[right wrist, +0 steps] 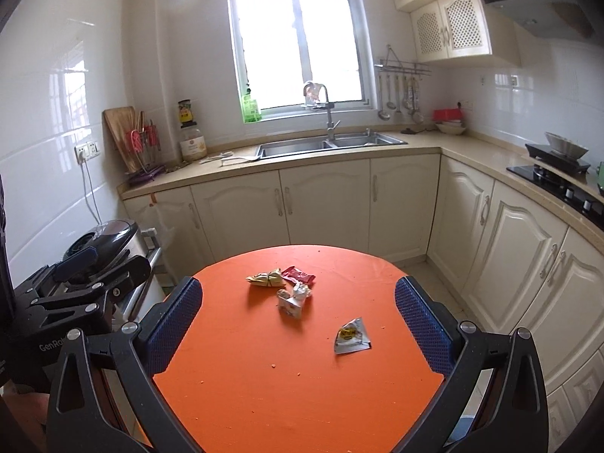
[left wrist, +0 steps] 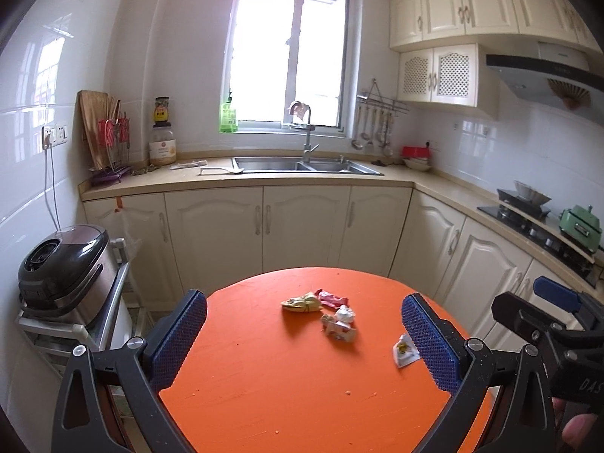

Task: Collect trash
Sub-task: 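Return both open tools to the remaining trash on the table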

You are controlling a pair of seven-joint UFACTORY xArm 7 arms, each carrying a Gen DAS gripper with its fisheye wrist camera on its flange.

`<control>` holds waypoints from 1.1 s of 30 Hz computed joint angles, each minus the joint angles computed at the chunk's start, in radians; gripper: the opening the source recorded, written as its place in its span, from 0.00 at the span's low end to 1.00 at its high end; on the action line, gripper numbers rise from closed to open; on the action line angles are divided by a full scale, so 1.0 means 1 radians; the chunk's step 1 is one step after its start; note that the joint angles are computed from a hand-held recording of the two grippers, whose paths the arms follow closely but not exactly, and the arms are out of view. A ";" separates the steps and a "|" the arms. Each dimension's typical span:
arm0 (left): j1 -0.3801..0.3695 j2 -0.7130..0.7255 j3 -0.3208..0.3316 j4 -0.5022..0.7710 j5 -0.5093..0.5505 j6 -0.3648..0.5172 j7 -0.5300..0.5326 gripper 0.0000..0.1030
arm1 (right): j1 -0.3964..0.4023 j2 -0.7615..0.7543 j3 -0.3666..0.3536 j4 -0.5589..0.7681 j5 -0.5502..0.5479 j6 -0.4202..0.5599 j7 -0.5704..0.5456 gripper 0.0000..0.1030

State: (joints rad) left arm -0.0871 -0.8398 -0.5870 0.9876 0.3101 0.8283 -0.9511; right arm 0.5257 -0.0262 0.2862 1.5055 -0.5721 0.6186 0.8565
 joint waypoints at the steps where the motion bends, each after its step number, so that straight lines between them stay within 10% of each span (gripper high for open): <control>1: 0.002 0.008 0.004 0.000 0.000 -0.003 0.001 0.99 | 0.000 0.011 -0.001 0.006 0.000 -0.002 -0.002 1.00; 22: 0.032 0.721 0.034 0.333 0.243 -0.029 -0.109 0.99 | -0.027 0.354 -0.129 0.050 0.317 0.033 -0.268 0.98; 33: -0.120 1.145 0.161 0.729 0.347 0.040 -0.049 0.99 | -0.006 0.402 -0.161 0.078 0.320 0.045 -0.363 0.45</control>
State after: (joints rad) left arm -0.2075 0.3053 -0.4260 1.7165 0.6575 0.8681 -1.0006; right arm 0.5195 0.3756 0.1256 1.5839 -0.2521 0.6632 0.4931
